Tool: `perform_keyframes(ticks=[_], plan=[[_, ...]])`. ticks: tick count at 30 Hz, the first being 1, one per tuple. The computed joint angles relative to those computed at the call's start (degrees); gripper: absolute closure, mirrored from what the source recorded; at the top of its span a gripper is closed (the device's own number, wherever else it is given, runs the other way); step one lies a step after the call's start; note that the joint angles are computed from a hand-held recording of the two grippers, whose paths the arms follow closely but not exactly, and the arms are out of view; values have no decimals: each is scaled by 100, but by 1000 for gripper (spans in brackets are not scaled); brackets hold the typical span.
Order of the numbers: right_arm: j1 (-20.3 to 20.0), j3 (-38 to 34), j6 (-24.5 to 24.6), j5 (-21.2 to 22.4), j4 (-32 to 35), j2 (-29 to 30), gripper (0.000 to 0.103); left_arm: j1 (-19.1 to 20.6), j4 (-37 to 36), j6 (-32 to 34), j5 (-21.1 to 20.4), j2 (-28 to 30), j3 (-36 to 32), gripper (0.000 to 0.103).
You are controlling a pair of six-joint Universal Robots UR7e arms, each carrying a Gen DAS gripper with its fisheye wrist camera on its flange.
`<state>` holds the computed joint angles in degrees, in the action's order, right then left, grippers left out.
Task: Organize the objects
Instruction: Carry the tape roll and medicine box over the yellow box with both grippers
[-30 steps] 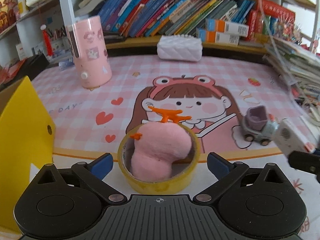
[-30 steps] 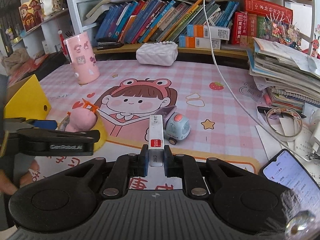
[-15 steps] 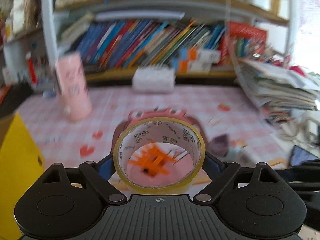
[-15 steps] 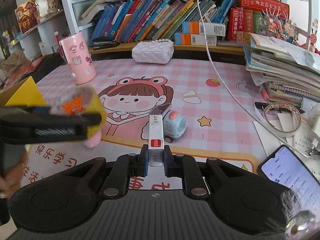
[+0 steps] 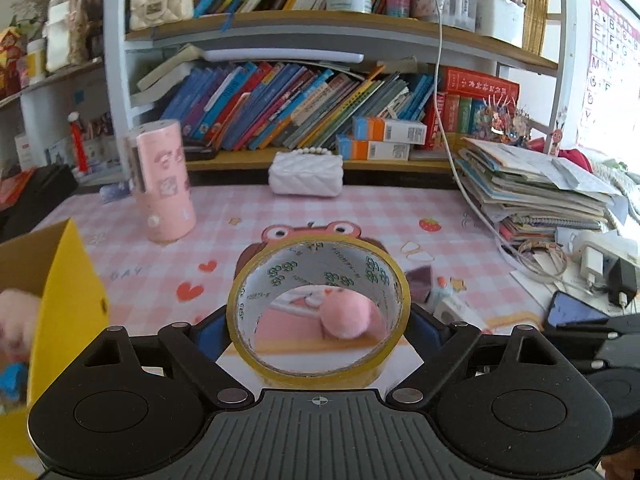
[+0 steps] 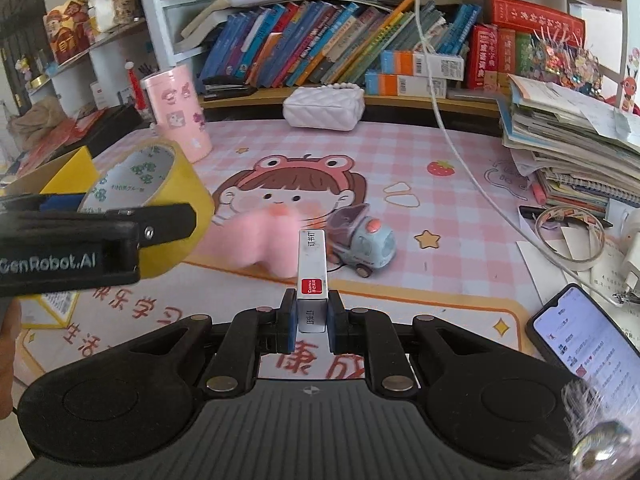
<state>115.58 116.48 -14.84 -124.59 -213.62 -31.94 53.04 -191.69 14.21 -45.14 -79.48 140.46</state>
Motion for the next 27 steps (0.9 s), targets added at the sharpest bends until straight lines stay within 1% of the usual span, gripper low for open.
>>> perform_keyframes(ticks=[4,7,12,16,19,24,27], plan=[[208,38,32,-113,-73,82,90,-56,405,-302,64,-530,317,13],[378,48,124,-224,-59,144,89,-114,796,-509,77,-1034,555,13],[730,26,308,-389,-18,294,89,-195,1634,-794,137,-2080,890,13],[1055,-37,537,-490,125,435,90,-299,2339,-965,325,-2993,1080,13],[1305,-112,738,-531,300,565,89,-402,3122,-1176,484,-3807,1192,13],[1698,-255,1065,-502,667,771,90,-615,5020,-1776,818,-5371,1202,13],[1927,-339,1269,-464,851,911,90,-835,6311,-2257,1053,-6258,1115,13]])
